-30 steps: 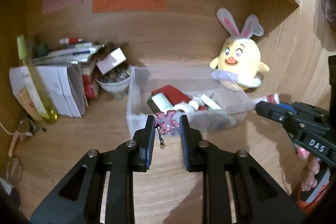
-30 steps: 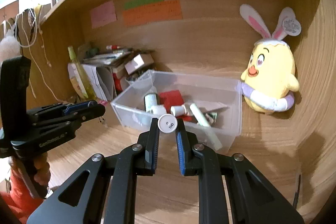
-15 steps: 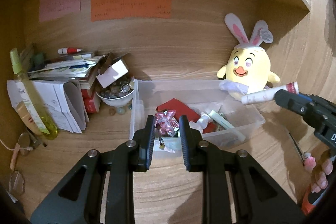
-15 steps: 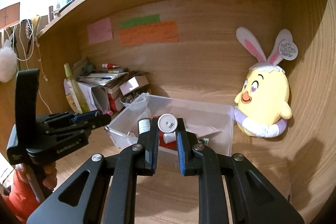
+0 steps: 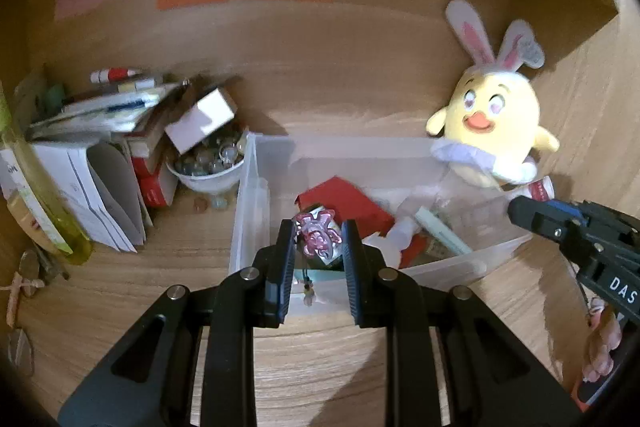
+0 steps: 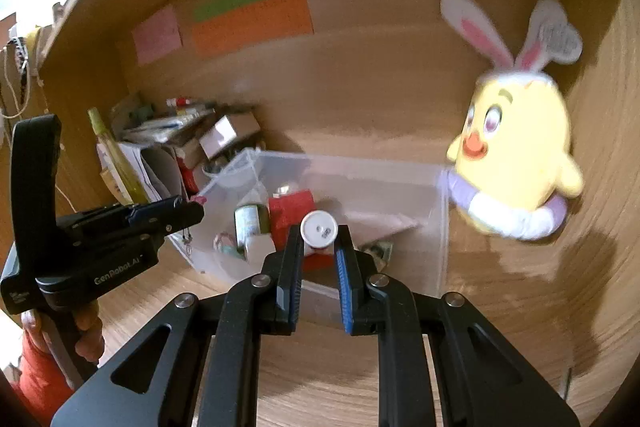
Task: Organize objects
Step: 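Carry the lip tube with the right tool while the left tool carries the keychain into the box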
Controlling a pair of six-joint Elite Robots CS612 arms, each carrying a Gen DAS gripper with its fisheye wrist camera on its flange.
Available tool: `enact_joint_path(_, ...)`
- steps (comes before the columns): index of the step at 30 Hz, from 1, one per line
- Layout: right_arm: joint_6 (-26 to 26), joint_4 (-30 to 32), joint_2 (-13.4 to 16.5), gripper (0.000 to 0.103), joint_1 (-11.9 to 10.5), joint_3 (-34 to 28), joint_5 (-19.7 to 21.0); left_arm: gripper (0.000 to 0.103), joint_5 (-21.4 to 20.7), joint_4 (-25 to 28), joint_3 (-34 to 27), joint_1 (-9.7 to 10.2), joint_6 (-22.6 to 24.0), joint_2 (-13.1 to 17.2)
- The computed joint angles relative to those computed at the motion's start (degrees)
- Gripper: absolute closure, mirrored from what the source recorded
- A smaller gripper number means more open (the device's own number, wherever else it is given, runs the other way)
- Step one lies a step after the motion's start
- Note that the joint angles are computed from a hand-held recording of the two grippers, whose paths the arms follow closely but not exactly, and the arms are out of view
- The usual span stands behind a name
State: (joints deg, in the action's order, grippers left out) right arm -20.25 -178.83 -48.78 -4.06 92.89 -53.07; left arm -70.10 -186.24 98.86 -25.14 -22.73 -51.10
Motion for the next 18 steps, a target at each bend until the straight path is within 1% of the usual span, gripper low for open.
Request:
enact_joint_path(3, -1.4, 3.3, 0.4, 0.089, 0.2, -0.7, 0.9, 0.081, -0.3, 2.0, -0.8, 0.25, -0.4, 0.5)
enact_joint_path(8, -2.1, 4.7, 0.9, 0.089, 0.5, -1.4, 1.1, 0.081, -1.0, 3.9, -1.7, 0.61, -0.9, 1.1)
enact_joint_path(12, -1.5, 6.7, 1.5, 0.089, 0.5, -2.4, 0.6, 0.081, -1.3, 4.9, -2.2, 0.7, -0.7, 1.4)
enact_joint_path(14, -1.1, 7.9, 1.8, 0.089, 0.4, -3.0, 0.9, 0.081, -1.4, 5.1, -2.3, 0.77, -0.9, 1.5)
enact_joint_path(16, -1.6, 10.5, 2.0, 0.089, 0.2, -3.6, 1.8, 0.081, -2.2, 5.0, -2.4, 0.95, -1.0, 1.6)
enact_joint_path(18, -1.3, 11.2, 2.2, 0.088, 0.2, -3.9, 1.8, 0.081, -2.5, 4.9, -2.4, 1.05, -1.1, 1.6)
